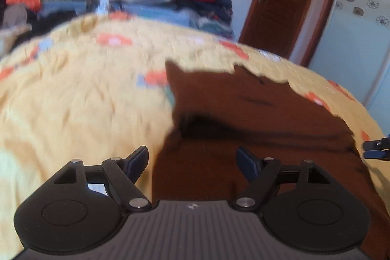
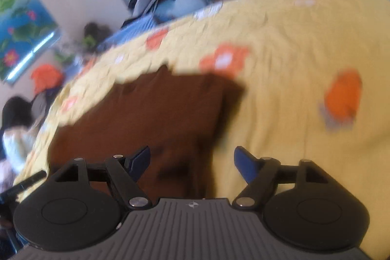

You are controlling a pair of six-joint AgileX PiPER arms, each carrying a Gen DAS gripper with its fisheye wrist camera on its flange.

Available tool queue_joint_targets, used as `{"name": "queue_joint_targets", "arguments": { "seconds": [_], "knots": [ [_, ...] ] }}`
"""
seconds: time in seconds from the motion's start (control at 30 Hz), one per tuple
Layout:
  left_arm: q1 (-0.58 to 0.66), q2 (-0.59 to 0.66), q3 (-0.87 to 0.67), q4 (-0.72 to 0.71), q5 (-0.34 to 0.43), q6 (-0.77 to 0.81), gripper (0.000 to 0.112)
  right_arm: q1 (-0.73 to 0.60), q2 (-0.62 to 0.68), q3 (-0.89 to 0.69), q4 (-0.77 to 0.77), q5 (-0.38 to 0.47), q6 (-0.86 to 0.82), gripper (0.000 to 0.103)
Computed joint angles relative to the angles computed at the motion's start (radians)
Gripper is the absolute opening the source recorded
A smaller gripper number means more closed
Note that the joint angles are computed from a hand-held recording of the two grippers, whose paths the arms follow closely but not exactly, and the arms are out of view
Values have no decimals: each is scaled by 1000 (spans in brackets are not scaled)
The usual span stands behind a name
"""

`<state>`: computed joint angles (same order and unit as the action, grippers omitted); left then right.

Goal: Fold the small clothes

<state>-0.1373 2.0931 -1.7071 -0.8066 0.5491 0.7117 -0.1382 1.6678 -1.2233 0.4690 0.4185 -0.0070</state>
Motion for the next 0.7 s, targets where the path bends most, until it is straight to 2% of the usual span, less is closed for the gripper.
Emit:
{"name": "queue_joint_targets", "arguments": {
  "seconds": [0.07, 0.1, 0.13, 0.17, 0.2, 0.23, 0.33, 0.4, 0.43, 0.47, 0.5, 0.53, 0.57, 0.6, 0.7],
  "knots": [
    [14, -27, 67, -1, 21, -19, 76, 53, -32, 54, -158, 13, 141, 71],
    [16, -57, 127, -60, -14, 30, 68, 84, -60, 100, -229, -27, 190, 70],
    [17, -76, 158, -79, -22, 51, 61, 106, -76, 125, -259, -41, 214, 65],
    [14, -79, 161, -59, -19, 38, 29, 121, -85, 145, -255, -58, 204, 46],
    [7, -78, 152, -1, -24, -15, 13, 126, -83, 148, -225, -56, 169, 31],
    [11, -73, 142, 18, -20, -33, 12, 122, -71, 134, -188, -28, 125, 10],
    [49, -84, 144, -4, 38, -43, 11, 75, -88, 175, -37, -46, -3, 9],
    [99, -99, 160, -84, 145, 8, 12, 22, -138, 239, 144, -39, -123, 19],
    [132, -107, 177, -131, 220, 36, 13, -3, -171, 271, 244, -6, -174, 29],
    [166, -101, 178, -161, 312, 36, 23, -33, -193, 295, 344, 53, -238, 47],
    [202, -93, 189, -201, 396, 40, 33, -58, -227, 331, 444, 107, -312, 59],
    [239, -99, 229, -263, 455, 70, 40, -81, -265, 377, 544, 155, -392, 79],
    [274, -109, 277, -318, 505, 99, 54, -101, -299, 431, 644, 192, -483, 86],
    [303, -119, 317, -353, 545, 114, 65, -106, -333, 483, 709, 210, -538, 86],
    [366, -148, 431, -411, 637, 124, 67, -120, -423, 601, 812, 291, -588, 86]
  ]
}}
